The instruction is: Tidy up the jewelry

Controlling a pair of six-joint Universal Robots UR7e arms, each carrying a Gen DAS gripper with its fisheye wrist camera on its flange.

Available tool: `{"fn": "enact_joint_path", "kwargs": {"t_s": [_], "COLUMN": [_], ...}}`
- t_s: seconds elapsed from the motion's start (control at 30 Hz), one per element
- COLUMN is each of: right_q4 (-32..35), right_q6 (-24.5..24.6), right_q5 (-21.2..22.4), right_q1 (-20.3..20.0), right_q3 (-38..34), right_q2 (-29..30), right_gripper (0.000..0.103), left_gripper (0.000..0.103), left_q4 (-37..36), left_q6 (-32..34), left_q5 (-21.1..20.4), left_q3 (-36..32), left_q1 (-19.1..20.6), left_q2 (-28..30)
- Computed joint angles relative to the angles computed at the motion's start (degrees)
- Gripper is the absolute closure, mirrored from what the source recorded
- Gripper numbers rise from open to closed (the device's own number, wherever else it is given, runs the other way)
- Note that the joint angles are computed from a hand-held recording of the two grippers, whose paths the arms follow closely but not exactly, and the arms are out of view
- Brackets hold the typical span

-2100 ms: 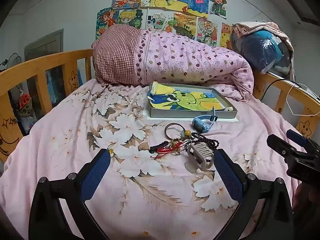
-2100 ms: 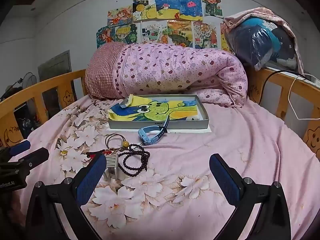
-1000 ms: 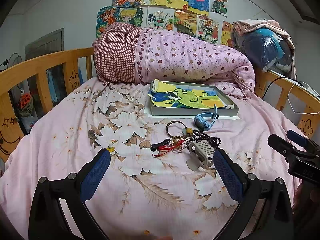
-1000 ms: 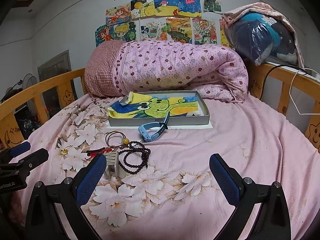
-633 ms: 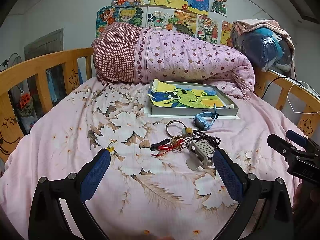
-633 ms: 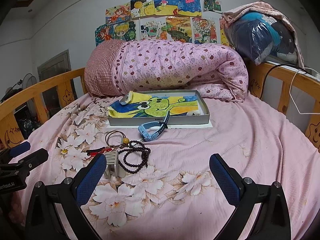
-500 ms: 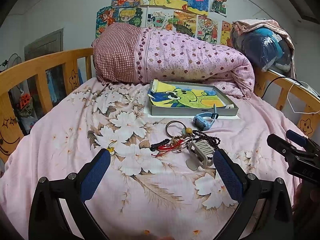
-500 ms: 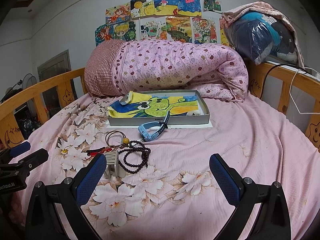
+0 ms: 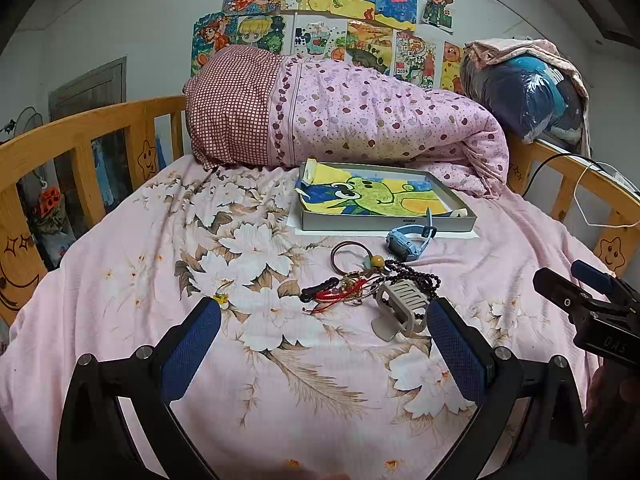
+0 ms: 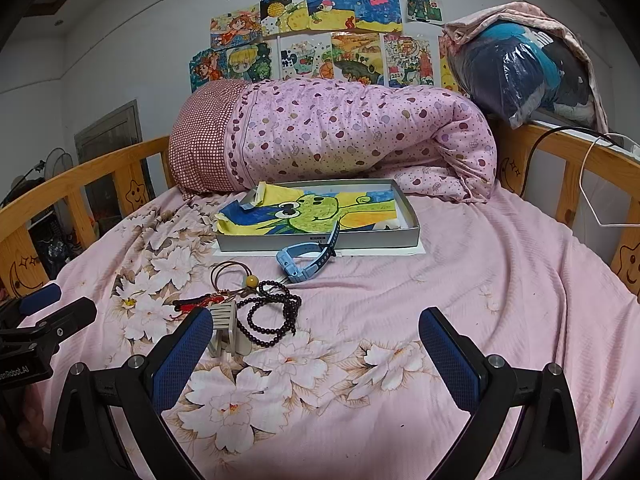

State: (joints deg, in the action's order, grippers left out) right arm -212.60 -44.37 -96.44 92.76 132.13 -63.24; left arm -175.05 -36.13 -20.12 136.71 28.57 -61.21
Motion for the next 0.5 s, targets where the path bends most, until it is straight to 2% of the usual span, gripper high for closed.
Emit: {"fn": "enact_joint_path", "kwargs": {"t_s": [0.5], "right_q4": [0.08], "right_q6": [0.08], "right_q5": [-0.05], "right_q1": [-0.02], "right_q3": [-0.05], "right_q2": [0.06], "right_gripper": [0.0], "left_gripper": [0.002], "left_q4": [-0.14], "left_q6": [-0.06], "left_q5": [0.04], "left_q3": [0.05], "left_q1": [-0.04], "left_q2": [0.07]}}
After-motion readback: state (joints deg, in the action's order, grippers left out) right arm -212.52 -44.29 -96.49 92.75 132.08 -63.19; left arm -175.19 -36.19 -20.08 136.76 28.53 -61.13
